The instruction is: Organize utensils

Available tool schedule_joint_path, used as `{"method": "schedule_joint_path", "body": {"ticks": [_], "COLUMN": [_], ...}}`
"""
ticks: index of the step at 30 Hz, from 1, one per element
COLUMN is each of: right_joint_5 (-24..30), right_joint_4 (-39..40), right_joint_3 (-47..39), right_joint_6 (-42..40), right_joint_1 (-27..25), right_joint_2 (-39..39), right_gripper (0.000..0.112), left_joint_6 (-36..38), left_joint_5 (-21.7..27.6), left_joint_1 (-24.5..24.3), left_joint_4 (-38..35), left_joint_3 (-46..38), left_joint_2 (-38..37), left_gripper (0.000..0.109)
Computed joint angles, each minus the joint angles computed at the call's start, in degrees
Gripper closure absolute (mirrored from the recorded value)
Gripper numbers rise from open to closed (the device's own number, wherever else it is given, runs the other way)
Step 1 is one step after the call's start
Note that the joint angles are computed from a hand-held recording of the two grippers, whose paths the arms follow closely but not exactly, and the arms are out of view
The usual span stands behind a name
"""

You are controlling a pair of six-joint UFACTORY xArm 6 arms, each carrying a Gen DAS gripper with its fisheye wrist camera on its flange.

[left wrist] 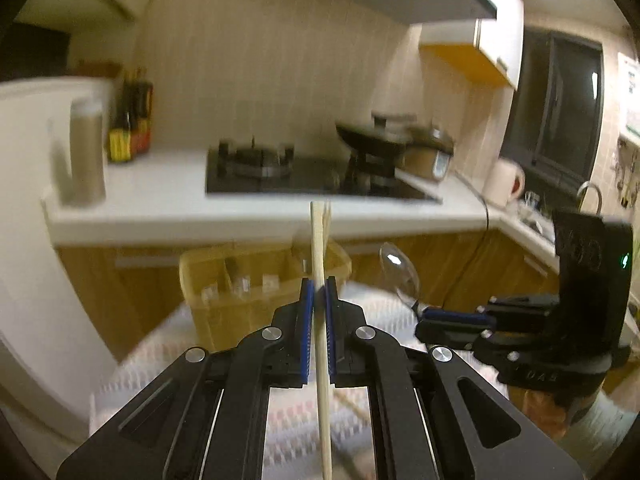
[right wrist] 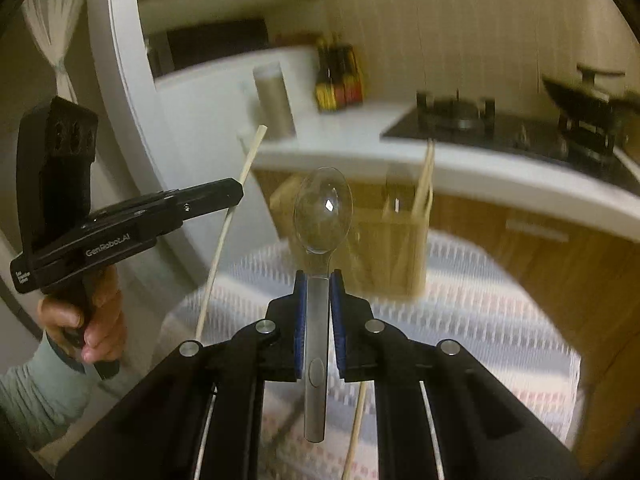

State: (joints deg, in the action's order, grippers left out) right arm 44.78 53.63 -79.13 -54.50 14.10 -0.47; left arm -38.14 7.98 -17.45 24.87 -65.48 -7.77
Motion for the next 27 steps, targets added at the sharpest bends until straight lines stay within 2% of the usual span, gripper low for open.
{"method": "schedule_joint_path", "body": {"ticks": [3,6,9,11,14,16,19,23,27], "right_joint_5": [-3.01,-6.74,-10.77,-13.65,-17.96,-20.62,-22.67,-25.52,-25.30], "right_joint_4": [3.11,5.41,7.02,7.78,9.48,10.25,10.26,9.81,7.47], "right_joint_3": [-4.63,-10.07,-13.85,-17.46,-21.93,-25.28,-29.61,-34.56,-38.03], "right_joint_6": [-1.29,-2.72,-4.47,-5.15,-6.88,-7.27,-6.29,-5.58,-2.76], "right_joint_1": [1.60,3.25,4.85,5.66,6.73,7.29,7.57,7.97,7.50], "right_joint_2": [3.43,7.82,11.11,13.84,17.58,20.51,24.56,29.97,34.31], "right_gripper": [0.102,0.103,0.103,0.103,0.103,0.103,0.103,0.102,0.102], "left_joint_6": [-6.81,-17.10,-28.60,-39.33,-50.58,-59.81,-69.88,-72.91,-74.01], "left_joint_5": [-2.72,-4.97,-7.06,-7.73,-8.88,-8.50,-6.35,-4.33,-3.27], "left_joint_1": [1.74,3.60,5.75,7.12,8.81,9.50,9.68,9.69,9.58], "left_joint_4": [7.23,17.34,28.80,39.46,49.43,58.21,68.73,72.23,73.89], "left_joint_3": [-4.49,-10.04,-15.12,-19.39,-25.26,-29.47,-33.59,-36.18,-37.49], "left_joint_2": [2.77,6.71,10.31,12.98,16.80,19.29,21.82,24.55,26.88], "left_gripper": [0.105,0.105,0.105,0.105,0.105,0.105,0.105,0.105,0.105]}}
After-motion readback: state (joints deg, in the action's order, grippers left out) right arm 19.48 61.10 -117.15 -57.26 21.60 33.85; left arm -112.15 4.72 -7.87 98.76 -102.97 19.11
